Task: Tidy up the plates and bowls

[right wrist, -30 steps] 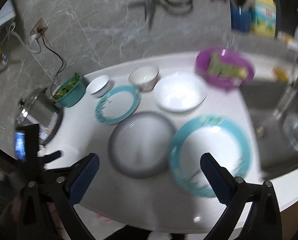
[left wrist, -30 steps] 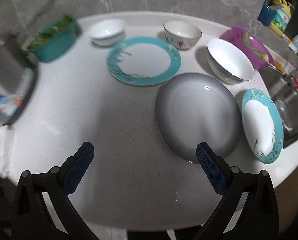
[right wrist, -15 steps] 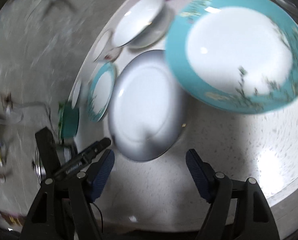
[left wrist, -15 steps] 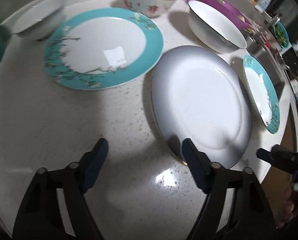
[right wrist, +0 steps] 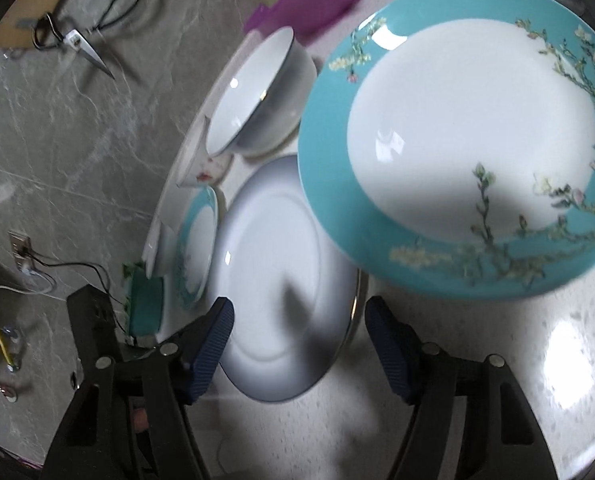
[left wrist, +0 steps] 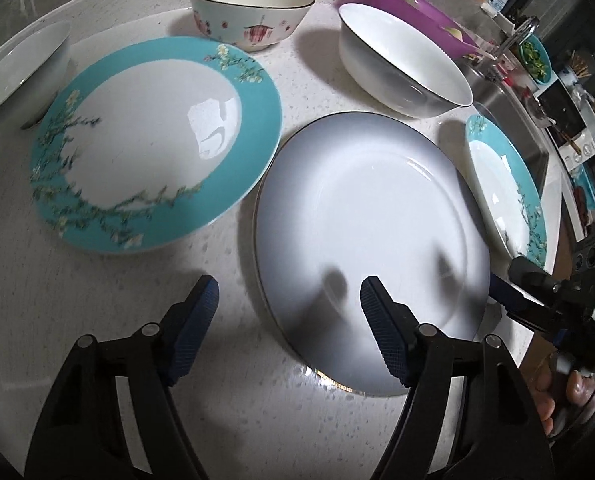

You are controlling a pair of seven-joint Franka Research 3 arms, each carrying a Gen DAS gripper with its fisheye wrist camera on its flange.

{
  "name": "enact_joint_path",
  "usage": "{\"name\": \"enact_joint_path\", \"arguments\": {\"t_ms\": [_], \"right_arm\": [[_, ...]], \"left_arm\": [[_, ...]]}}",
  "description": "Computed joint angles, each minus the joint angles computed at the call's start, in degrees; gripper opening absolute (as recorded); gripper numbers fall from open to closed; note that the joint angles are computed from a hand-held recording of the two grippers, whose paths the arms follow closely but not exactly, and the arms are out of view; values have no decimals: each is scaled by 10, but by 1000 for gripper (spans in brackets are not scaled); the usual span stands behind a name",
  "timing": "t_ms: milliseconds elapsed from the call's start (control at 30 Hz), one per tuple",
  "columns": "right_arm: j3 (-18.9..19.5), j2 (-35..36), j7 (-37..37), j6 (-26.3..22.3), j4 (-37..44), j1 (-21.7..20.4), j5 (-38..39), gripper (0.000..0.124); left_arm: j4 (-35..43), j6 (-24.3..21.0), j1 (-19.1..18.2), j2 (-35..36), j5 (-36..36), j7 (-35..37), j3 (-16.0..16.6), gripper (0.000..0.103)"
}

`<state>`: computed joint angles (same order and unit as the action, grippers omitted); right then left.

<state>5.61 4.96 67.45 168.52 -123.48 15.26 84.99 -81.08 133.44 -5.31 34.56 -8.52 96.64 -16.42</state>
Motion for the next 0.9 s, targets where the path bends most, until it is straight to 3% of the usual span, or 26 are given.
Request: {"name": "enact_joint_path", "arguments": {"t_ms": [267,333,367,500,567,633,667,733,833,900], "right_arm": [[-3,18,-72,14,28,-2,92,70],[-3,24,-63,16,34,-2,79,68],[-3,27,-48,17,37,-1,61,66],[0,31,-1,25,35,-4,5,57],[0,32,38,31,31,-4,-36,46],[-5,33,111,36,20,-4,-103,18],[-14,33,147,35,15,2,-134,14],[1,34,138,27,18,-17,-124,14],[-7,35,216,28,12,-11,-221,15],[-3,36,235,29,11,-15,-243,15]], "left_arm": [[29,14,-14,24,24,15,1,71],[47,10,-7,37,13,25,-8,61],[57,3,-3,43,4,35,-14,50],[73,-2,-10,52,14,32,-4,32],[92,-18,-10,62,15,31,-3,30],[113,-35,-10,72,14,35,-3,30],[124,-45,-13,78,18,37,-1,30],[148,-63,-22,88,31,34,6,30],[165,-76,-23,97,30,31,7,29],[165,-74,-22,98,27,32,5,29]]}}
